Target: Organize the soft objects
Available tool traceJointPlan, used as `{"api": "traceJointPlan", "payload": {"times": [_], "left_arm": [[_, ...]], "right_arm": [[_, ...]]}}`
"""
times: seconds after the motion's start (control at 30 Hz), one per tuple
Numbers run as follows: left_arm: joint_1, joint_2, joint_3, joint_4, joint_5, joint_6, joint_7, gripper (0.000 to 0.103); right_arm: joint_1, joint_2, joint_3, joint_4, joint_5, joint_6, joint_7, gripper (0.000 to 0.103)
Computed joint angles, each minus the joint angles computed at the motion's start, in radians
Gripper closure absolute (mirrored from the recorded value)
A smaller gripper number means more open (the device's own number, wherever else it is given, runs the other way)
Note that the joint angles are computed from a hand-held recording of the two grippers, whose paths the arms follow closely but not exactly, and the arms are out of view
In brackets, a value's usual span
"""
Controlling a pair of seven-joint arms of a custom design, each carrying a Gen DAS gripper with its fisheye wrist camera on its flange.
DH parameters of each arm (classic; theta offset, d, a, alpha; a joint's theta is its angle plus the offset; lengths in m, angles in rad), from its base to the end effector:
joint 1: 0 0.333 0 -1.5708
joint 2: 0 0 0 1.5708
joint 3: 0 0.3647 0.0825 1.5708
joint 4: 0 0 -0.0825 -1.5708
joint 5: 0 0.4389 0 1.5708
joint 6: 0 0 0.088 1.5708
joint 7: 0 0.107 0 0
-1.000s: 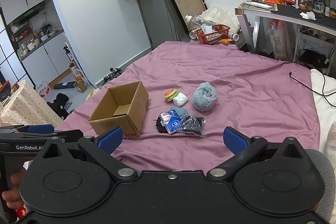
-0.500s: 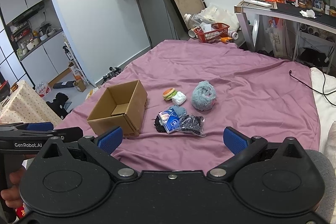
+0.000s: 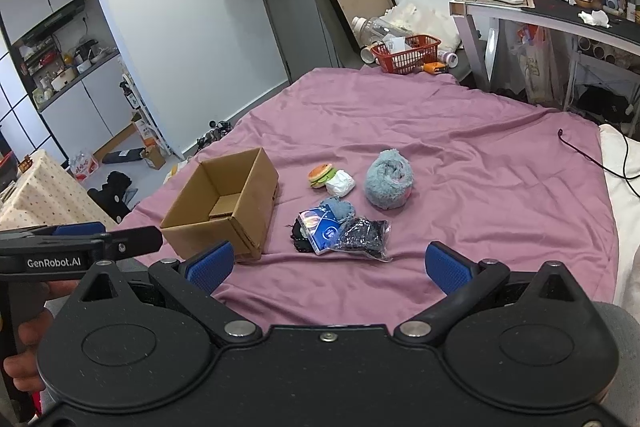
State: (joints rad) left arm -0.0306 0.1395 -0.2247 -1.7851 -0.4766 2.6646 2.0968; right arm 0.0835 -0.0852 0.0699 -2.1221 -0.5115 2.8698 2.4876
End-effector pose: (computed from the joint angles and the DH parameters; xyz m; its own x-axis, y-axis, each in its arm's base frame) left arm 0.6906 -0.1568 0.5872 -0.4525 -0.8850 0.1096 -0.6466 0.2409 -0.7238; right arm 0.6039 0.1224 0.5663 -0.2138 -0.9498 -0.2283 -0.6050 0.3122 -0.7324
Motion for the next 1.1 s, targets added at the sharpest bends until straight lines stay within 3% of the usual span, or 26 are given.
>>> {"api": "traceJointPlan", "payload": {"times": [0.6, 1.1], "left_arm": [[-0.007, 0.155, -0.045, 0.128, 0.116, 0.002, -0.13, 0.002], [-0.011, 0.277, -0.071, 0.246, 0.225, -0.024, -0.25, 0.004]], "right_arm": [[0.021, 0.104, -0.078, 0.075, 0.033, 0.034, -0.041, 0.0], [0.049, 0.207, -0.119, 0.155, 0.413, 0.022, -0.347, 0.0]]}}
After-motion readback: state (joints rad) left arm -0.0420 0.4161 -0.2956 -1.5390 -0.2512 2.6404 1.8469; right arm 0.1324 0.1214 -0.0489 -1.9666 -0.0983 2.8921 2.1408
